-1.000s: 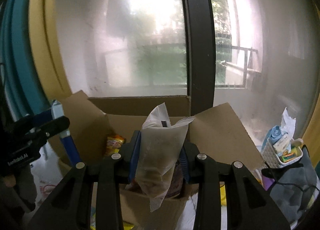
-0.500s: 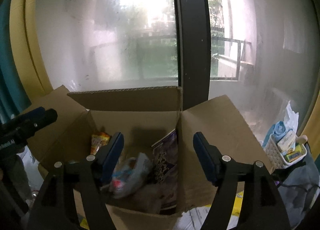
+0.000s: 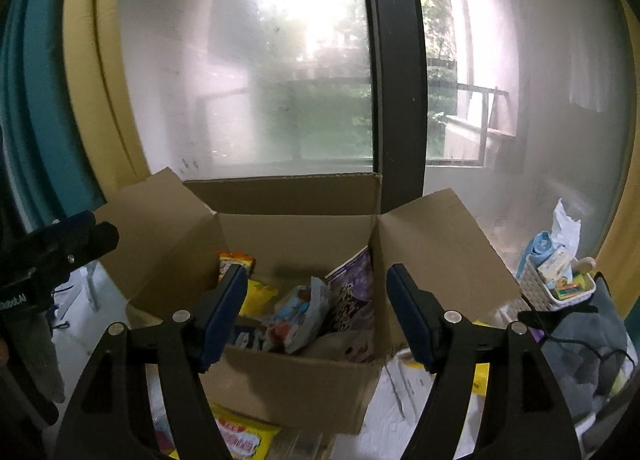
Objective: Organize snacks
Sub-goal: 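Lower both tools back toward the snacks scattered on the table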
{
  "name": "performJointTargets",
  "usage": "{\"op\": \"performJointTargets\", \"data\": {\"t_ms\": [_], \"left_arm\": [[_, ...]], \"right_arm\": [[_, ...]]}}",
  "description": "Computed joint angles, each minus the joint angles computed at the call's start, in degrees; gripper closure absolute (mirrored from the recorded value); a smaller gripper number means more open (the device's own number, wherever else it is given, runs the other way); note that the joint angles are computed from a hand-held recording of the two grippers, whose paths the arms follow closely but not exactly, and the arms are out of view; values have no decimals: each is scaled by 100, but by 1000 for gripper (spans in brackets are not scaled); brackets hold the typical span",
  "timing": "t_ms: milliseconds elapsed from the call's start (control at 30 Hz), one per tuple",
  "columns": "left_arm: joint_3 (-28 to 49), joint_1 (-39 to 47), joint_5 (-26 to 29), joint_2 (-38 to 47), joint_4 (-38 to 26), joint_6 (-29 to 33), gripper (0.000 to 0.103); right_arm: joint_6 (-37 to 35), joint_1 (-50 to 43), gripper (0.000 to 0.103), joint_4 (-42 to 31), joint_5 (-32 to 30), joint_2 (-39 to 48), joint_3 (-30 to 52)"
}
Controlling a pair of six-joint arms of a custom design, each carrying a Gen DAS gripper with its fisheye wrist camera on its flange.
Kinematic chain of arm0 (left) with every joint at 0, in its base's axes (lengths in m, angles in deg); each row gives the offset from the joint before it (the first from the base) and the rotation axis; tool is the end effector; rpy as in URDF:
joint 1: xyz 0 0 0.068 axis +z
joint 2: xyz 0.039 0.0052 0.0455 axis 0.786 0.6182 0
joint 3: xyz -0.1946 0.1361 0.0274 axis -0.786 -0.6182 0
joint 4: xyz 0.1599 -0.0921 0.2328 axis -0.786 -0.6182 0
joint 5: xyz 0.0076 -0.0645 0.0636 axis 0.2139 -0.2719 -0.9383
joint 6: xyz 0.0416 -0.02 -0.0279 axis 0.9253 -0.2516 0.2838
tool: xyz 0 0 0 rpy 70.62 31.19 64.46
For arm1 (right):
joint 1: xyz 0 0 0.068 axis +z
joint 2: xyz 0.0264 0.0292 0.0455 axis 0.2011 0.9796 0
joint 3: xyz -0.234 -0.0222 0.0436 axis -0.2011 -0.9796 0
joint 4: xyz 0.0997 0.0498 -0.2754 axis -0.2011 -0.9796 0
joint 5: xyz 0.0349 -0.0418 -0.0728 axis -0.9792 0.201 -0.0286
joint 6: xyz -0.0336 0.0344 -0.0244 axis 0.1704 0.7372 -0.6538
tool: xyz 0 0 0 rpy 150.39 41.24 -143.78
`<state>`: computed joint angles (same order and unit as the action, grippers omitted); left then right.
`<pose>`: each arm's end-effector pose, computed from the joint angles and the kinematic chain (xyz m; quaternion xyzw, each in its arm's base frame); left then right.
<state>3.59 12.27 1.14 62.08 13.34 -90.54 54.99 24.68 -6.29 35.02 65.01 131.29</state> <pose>0.2591 -0.1884 0.2592 -0.0264 0.8212 -0.0499 0.5678 0.3364 0.0871 0.2535 -0.1848 0.8344 0.1480 0.4977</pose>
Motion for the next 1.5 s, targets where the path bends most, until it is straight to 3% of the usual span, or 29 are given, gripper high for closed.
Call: {"op": "performJointTargets", "data": {"t_ms": [400, 1067, 1500], "left_arm": [[-610, -824, -566, -822, -608, -454, 19], [-1661, -1891, -735, -1412, -1330, -1655, 19], [-2373, -2328, -495, -1380, -1534, -2669, 19]], "right_arm": [[-13, -50, 28, -473, -96, -1431, -1056], [171, 100, 28, -1246, -78, -3233, -2677], [268, -56, 28, -1881, -300, -4306, -3585]]}}
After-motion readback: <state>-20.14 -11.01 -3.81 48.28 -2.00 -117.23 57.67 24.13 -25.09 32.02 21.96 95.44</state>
